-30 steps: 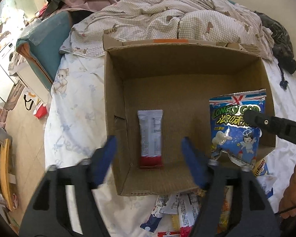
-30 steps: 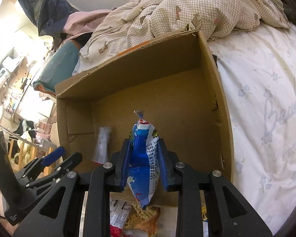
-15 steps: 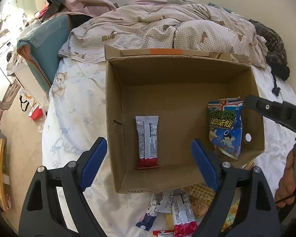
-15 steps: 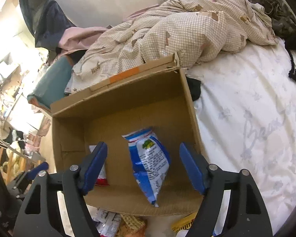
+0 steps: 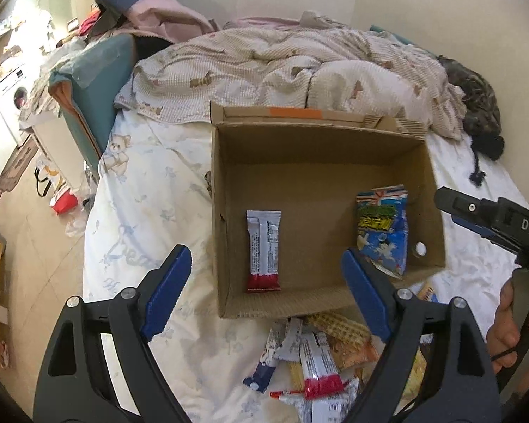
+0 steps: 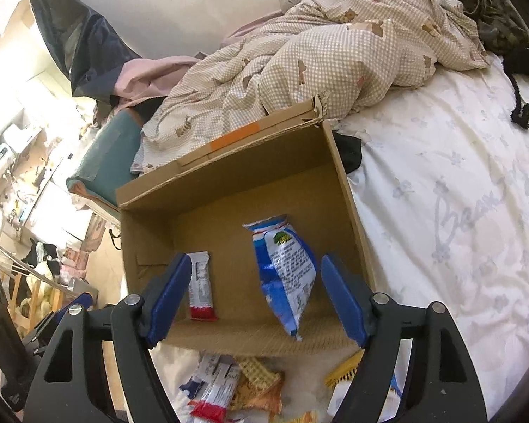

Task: Organize snacks
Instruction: 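Grasp the white-and-blue snack bag with the left gripper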

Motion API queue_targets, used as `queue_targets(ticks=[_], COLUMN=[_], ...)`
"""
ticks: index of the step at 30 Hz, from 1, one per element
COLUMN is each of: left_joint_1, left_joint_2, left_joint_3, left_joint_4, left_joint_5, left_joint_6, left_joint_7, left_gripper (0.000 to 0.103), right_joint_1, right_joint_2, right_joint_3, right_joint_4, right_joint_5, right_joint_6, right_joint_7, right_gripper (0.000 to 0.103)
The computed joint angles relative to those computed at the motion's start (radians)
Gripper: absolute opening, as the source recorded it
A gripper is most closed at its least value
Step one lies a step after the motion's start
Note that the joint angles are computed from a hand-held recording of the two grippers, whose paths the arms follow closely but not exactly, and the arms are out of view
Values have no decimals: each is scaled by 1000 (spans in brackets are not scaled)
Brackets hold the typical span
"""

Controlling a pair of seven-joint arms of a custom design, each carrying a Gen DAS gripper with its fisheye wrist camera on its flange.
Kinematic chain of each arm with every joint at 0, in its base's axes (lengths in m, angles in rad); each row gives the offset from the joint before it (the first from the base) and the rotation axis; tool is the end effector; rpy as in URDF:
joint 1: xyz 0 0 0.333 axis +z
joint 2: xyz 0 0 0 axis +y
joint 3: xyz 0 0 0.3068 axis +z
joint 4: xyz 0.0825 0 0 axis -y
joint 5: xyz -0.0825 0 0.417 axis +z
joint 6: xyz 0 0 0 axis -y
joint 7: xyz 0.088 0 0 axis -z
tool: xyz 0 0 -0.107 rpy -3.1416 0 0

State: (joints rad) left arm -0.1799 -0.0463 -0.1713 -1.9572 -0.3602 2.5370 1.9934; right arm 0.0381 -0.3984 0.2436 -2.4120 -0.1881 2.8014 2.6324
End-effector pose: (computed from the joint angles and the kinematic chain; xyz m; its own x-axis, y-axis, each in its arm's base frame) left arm 0.5856 -0.2119 0.5457 -0.5391 -0.8388 0.0756 -0.6818 0.3820 -0.6238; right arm 0.4843 0.1582 0.5227 -0.3797 -0.8050 -0.4558 -0.5894 0.5903 -0.5514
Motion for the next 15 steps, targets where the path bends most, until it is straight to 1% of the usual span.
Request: queue_targets(ticks=[3,8,15], left_joint_1=[2,7,-2], left_joint_2=[-48,-103,-179], left_joint_3=[11,42,81], left_joint_4=[-43,-88,-156], left_joint_5=[-18,-39,-60], left_joint_6=[17,-17,-36], left_joint_7=[20,-16,-5], left_gripper=[85,85,85], right_joint_1=[6,27,56], right_joint_2=[-42,-119,-221], right_joint_3=[13,31,61], right_joint_4=[-14,-61,-121], right_joint_5=[-10,8,44], right_joint_6=[-26,-59,-114], right_joint_7=[-2,13,29], right_gripper=[79,79,79])
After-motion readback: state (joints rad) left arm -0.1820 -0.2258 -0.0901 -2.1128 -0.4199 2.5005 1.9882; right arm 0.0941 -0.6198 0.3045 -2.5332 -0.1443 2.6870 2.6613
